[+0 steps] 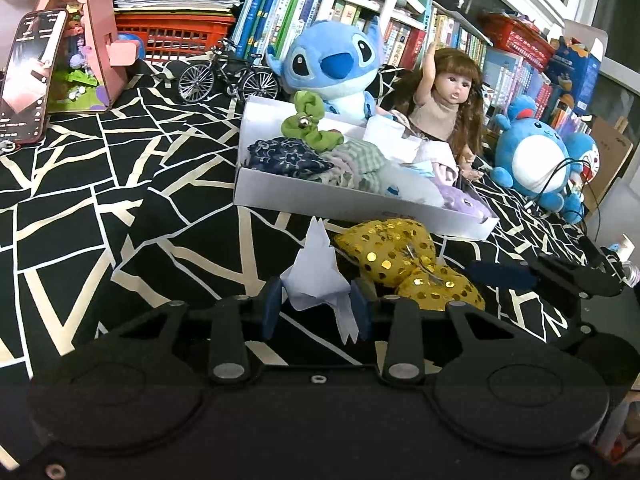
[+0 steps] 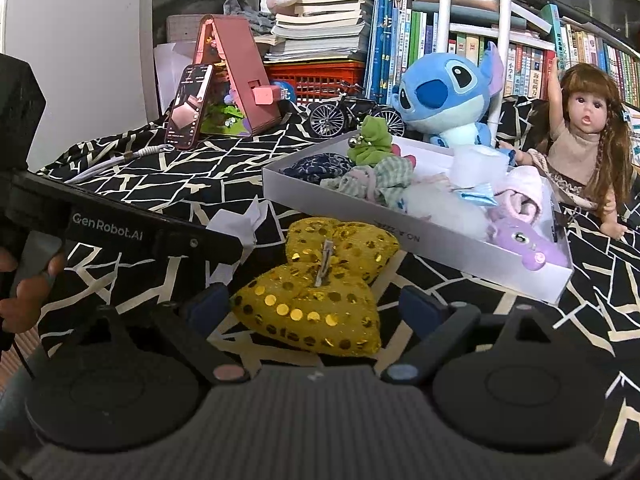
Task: Organize soft objects
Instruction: 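Grasp the yellow sequin bow with the right tool while the left tool grasps the white tissue, then carry the sequin bow and tissue over the white box with both tools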
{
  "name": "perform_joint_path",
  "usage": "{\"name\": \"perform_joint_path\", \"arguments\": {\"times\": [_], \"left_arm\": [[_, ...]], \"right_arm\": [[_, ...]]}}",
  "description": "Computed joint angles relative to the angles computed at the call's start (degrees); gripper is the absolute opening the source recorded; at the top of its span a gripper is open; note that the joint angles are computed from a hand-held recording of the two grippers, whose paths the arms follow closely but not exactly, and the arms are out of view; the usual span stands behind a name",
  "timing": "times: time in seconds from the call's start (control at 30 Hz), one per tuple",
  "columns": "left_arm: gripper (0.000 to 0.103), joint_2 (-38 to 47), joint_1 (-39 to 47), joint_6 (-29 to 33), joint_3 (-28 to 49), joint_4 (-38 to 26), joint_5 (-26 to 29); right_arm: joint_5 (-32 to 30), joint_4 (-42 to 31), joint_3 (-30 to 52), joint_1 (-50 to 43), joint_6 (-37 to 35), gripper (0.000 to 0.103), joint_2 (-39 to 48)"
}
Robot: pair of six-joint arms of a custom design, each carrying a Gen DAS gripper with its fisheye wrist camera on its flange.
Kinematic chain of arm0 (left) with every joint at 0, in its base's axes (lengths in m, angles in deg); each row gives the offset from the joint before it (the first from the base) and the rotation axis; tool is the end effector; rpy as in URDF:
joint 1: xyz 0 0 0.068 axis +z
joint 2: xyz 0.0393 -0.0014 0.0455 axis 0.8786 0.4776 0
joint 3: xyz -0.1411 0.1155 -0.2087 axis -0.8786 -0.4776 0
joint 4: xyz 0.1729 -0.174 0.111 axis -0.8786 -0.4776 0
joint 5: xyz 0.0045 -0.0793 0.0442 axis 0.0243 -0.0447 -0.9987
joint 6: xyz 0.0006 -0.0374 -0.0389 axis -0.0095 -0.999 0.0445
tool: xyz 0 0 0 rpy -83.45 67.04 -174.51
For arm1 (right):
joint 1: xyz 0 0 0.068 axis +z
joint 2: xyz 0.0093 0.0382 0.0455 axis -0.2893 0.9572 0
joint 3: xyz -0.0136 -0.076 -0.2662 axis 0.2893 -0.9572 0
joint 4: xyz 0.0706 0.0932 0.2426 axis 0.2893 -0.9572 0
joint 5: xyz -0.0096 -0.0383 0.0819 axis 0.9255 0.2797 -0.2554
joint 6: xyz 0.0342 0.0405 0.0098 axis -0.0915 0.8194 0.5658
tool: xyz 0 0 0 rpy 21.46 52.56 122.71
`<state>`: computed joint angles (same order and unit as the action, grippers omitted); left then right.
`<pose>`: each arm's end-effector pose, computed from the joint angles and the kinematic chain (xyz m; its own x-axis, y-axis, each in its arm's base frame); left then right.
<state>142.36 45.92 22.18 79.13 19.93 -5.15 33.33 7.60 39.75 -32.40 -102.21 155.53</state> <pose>0.2972 -0.0978 0.1526 -0.6433 0.1449 -0.7518 0.5195 0.8039 -0.2896 0.2046 -0.0439 0.1213 -0.4982 -0.1058 -0.8606 -0.1676 0.9856 -0.0241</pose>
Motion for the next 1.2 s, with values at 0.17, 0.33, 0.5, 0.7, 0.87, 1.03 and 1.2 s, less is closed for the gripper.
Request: {"name": "perform_joint_path", "arguments": {"times": [0.17, 0.33, 0.5, 0.7, 0.87, 1.03, 1.2], "left_arm": [[0.036, 0.0, -0.1, 0.0, -0.1, 0.3, -0.1], [0.036, 0.2, 0.1, 0.0, 0.2, -0.2, -0.1], [0.036, 0.3, 0.3, 0.2, 0.4, -0.2, 0.1], [0.036, 0.0, 0.3, 0.2, 0.3, 0.3, -0.1], [0.036, -0.3, 0.2, 0.1, 0.4, 0.4, -0.2], [0.036, -0.7, -0.1, 0.1, 0.4, 0.7, -0.3], [0.036, -1.1, -0.9, 0.1, 0.8, 0.8, -1.4]], "right_arm": [[1.9, 1.8, 0.3, 1.4, 1.8, 0.095, 2.1], [1.3, 1.4, 0.5, 1.2, 2.5, 0.087, 2.6], [0.9, 1.8, -0.3, 1.3, 2.5, 0.073, 1.8], [-0.3, 0.8, -1.0, 0.2, 3.3, 0.066, -0.6], [0.4, 0.1, -2.2, -0.3, 3.2, 0.064, -3.9], [1.1, -1.0, -2.7, -1.2, 3.4, 0.064, -6.4], [1.4, -1.3, -3.0, -2.2, 3.8, 0.064, -8.6]]}}
